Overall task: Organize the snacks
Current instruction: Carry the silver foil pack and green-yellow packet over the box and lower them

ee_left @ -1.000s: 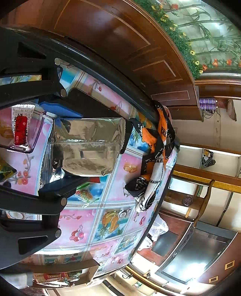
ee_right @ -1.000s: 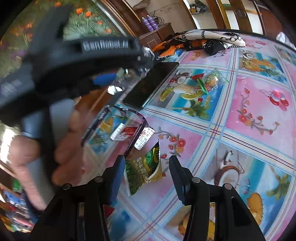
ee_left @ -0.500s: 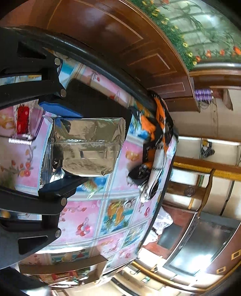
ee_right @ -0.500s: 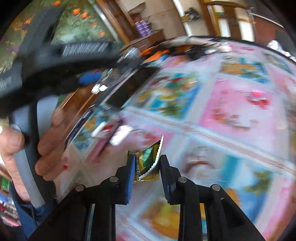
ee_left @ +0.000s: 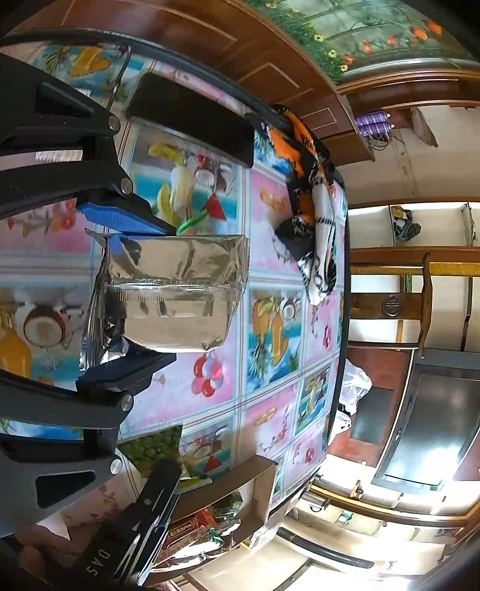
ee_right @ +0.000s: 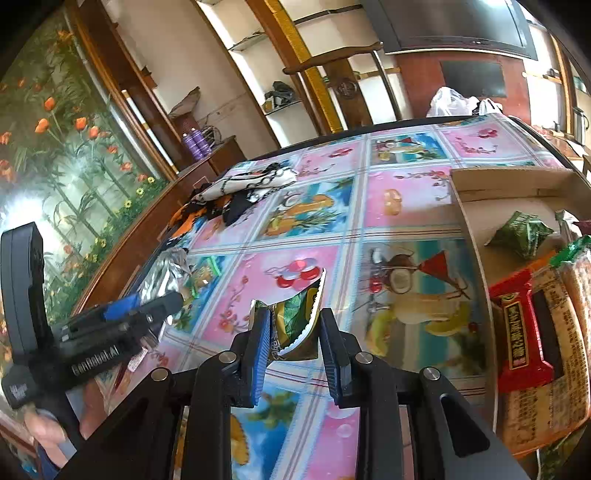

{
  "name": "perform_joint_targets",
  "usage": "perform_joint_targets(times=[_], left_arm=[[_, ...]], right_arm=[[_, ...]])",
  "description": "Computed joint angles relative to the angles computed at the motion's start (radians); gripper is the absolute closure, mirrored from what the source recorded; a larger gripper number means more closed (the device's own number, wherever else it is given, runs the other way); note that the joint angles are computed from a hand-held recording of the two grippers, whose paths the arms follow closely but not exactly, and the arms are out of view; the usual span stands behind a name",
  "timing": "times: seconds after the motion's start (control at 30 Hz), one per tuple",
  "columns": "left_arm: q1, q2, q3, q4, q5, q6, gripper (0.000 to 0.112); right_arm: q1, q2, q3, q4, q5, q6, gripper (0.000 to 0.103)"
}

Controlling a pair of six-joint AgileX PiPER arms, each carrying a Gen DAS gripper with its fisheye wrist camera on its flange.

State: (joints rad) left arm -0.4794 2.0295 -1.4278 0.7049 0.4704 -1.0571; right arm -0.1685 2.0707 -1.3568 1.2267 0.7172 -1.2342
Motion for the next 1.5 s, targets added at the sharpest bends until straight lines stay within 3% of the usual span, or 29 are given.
perform_joint_targets(times=[0.1, 0.5, 0.83, 0.97, 1.5], left_arm=[[0.003, 0.013, -0.01, -0.079, -0.015, 0.07, 0.054], [-0.011, 0.017, 0.0, -0.002, -0.018, -0.013, 0.054], [-0.054, 0.02, -0.026, -0.035, -0.03, -0.011, 0.054], [-0.095, 0.037, -0.048, 0.056, 0.003, -0.073, 0.054], [-0.176, 0.093, -0.15, 0.044, 0.046, -0.092, 0.054]], right_arm=[[-0.005, -0.008, 0.005, -0.001, 0.009, 0.002, 0.074], [-0.035, -0.033, 0.034, 0.054, 0.016, -0.048, 0.074], [-0.078, -0.035, 0.013, 0.066, 0.039, -0.032, 0.074], [-0.093, -0.026, -0.004, 0.055, 0.051, -0.013, 0.074], [-0.175, -0.014, -0.056, 0.051, 0.106, 0.012, 0.075]])
